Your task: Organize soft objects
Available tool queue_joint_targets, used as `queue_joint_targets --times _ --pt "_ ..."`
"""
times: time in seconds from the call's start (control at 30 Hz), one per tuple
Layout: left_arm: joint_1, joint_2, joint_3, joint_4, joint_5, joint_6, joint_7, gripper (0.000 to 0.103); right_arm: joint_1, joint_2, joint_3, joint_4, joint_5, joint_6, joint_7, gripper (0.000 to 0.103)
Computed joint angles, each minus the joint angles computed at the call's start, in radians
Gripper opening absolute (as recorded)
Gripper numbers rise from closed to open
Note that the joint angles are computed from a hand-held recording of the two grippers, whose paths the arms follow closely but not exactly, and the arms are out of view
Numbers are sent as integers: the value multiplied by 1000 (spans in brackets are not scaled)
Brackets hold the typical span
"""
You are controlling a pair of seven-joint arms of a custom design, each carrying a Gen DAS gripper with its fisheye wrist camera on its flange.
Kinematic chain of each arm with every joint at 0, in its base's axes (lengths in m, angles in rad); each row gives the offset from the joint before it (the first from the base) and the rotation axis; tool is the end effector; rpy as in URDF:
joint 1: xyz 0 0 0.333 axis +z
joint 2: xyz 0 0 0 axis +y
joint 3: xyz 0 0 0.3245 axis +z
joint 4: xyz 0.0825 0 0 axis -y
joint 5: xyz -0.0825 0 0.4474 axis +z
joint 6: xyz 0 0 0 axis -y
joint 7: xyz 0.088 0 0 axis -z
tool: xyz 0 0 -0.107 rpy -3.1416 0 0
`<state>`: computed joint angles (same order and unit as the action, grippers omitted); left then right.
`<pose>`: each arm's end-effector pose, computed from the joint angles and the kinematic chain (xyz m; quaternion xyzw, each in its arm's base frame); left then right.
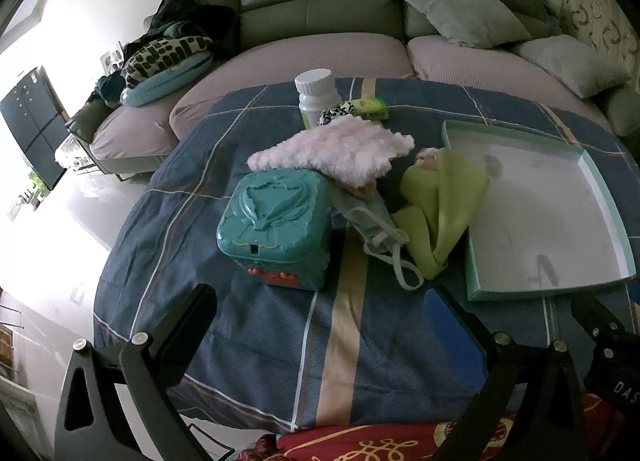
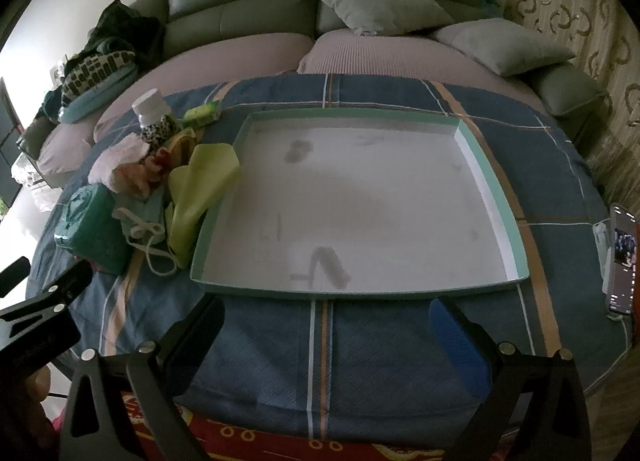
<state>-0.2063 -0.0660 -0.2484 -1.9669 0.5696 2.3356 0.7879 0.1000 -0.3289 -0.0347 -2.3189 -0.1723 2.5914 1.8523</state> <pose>0.5748 -0.2746 0.5365 -0.6745 0.6648 -0.1609 0.2779 0.5472 0.0380 0.5212 -0.6402 0.7067 -0.2180 0.2078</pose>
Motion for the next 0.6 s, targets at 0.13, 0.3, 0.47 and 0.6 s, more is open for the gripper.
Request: queue_joint_targets --times 0.13,0.3,0.47,0.6 --pt "0 1 1 0 -4 -3 -3 103 -1 0 2 0 -4 -2 2 103" --pt "-2 5 1 4 0 -9 -7 103 -4 3 5 2 -12 -7 8 103" --pt "-3 4 1 2 11 -13 -16 103 -6 3 8 2 -23 -7 15 103" --pt "-4 5 -1 5 17 -22 -19 103 -6 4 10 2 -30 -9 20 103"
